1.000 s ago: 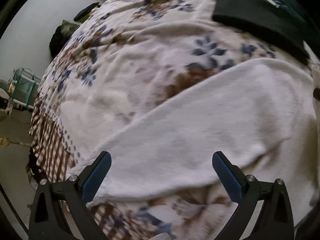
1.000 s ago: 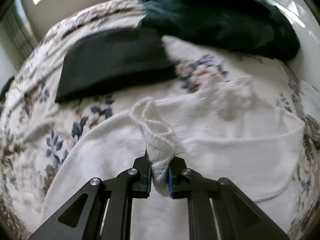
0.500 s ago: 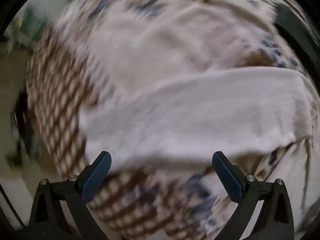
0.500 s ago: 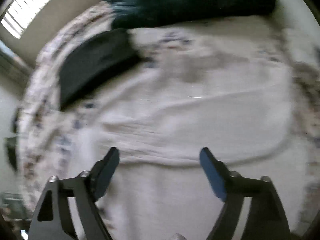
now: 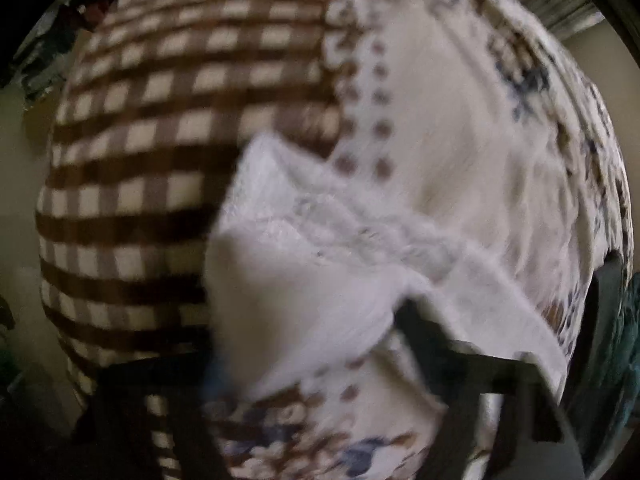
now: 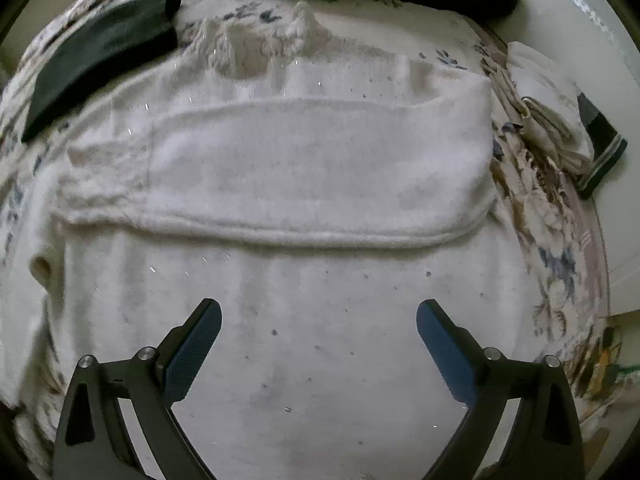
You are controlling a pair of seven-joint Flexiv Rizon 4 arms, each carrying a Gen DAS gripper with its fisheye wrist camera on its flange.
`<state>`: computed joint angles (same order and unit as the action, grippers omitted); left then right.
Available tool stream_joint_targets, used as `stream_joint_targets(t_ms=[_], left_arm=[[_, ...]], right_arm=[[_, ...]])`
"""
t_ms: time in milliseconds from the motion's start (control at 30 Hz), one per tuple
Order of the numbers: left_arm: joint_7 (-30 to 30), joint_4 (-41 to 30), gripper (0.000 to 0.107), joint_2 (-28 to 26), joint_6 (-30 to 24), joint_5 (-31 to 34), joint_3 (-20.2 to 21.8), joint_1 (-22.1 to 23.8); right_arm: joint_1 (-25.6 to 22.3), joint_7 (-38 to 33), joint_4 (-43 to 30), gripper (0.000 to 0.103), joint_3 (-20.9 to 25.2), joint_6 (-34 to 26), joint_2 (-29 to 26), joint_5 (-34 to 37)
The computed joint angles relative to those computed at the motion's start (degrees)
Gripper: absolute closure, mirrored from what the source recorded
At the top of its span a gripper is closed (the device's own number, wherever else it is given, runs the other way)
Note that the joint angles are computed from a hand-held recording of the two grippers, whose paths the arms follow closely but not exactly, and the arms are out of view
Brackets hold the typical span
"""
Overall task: Fold small clothes
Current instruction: 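Grasp the other sleeve with the left gripper and fold it across the body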
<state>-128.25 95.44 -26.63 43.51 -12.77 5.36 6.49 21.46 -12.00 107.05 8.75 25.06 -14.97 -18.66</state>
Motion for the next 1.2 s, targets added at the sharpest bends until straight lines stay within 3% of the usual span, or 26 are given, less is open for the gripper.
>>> stream_joint_targets(t_ms=[33, 100, 200, 233, 267, 367, 467, 500, 533, 567, 600, 633, 733, 900, 1067, 1200], left_arm=[[0.1, 0.0, 0.067, 0.0, 0.9, -0.6, -0.3, 0.2], [3.4, 2.8, 0.068, 0.8, 5.3, -7.4, -3.1, 2.4], [9.9, 10.1, 0.063, 3.0, 12.5, -23.3, -8.3, 6.0], [11.0, 12.1, 0.054, 3.7, 14.1, -27.8, -9.2, 6.3], [11.2, 13.8, 0.046, 4.3, 15.7, -31.0, -9.4, 5.9], [9.6, 13.8, 0.045, 3.1, 17.2, -33.7, -7.5, 4.2], [2.9, 8.4, 0.048, 0.0, 12.8, -23.0, -3.8, 2.1], [0.0, 5.5, 0.049, -0.9, 10.9, -16.2, -3.1, 1.9], [-0.7, 4.4, 0.065, -0.8, 9.0, -13.0, -0.6, 0.1], [-0.5, 1.7, 0.098, -1.3, 7.2, -8.6, 0.2, -0.8], [1.9, -1.8, 0.100, -1.8, 4.9, -2.3, -0.2, -0.8], [2.9, -3.5, 0.101, -1.9, 3.7, 0.4, 1.3, -2.2], [8.1, -7.3, 0.101, -2.6, 5.2, 5.4, 0.6, -2.8], [17.6, -11.5, 0.097, -5.0, 3.0, 4.6, -2.4, -1.6], [23.7, -11.3, 0.101, -2.9, 9.1, 8.0, -2.3, -5.0], [30.9, -14.7, 0.102, -1.5, 9.7, 6.2, -5.9, -7.1]], right_arm=[[0.0, -0.6, -0.3, 0.004, 0.1, -0.4, -0.2, 0.4], [0.0, -1.4, -0.5, 0.004, 0.4, -0.1, -0.2, 1.1], [0.0, -1.8, -0.7, 0.004, 0.6, 0.7, 0.0, 2.4], [0.0, -1.9, -0.7, 0.004, 0.7, 1.0, 0.1, 2.8], [0.0, -2.3, -0.9, 0.004, 0.8, 1.0, -0.1, 3.3], [0.1, -3.4, -1.6, 0.004, 0.8, 1.5, -0.8, 4.1], [0.5, -4.7, -2.4, 0.004, 0.8, 1.6, -2.0, 4.1], [0.6, -5.3, -3.0, 0.004, 0.8, 1.4, -2.6, 4.4], [0.8, -6.2, -3.9, 0.004, 0.9, 0.7, -3.4, 4.8], [0.9, -7.3, -4.9, 0.004, 1.0, -0.5, -4.4, 5.5], [0.9, -8.3, -5.7, 0.004, 1.1, -1.0, -5.2, 6.4], [0.8, -9.3, -6.4, 0.004, 1.2, -1.4, -5.9, 7.4], [0.9, -11.5, -8.1, 0.004, 1.3, -2.8, -8.0, 9.4], [1.1, -11.2, -7.3, 0.004, 0.7, -1.0, -8.7, 9.9], [0.1, -9.4, -4.0, 0.004, 0.1, 4.0, -6.2, 9.5], [-1.7, -8.0, 0.0, 0.004, -0.1, 7.8, -1.8, 9.5]])
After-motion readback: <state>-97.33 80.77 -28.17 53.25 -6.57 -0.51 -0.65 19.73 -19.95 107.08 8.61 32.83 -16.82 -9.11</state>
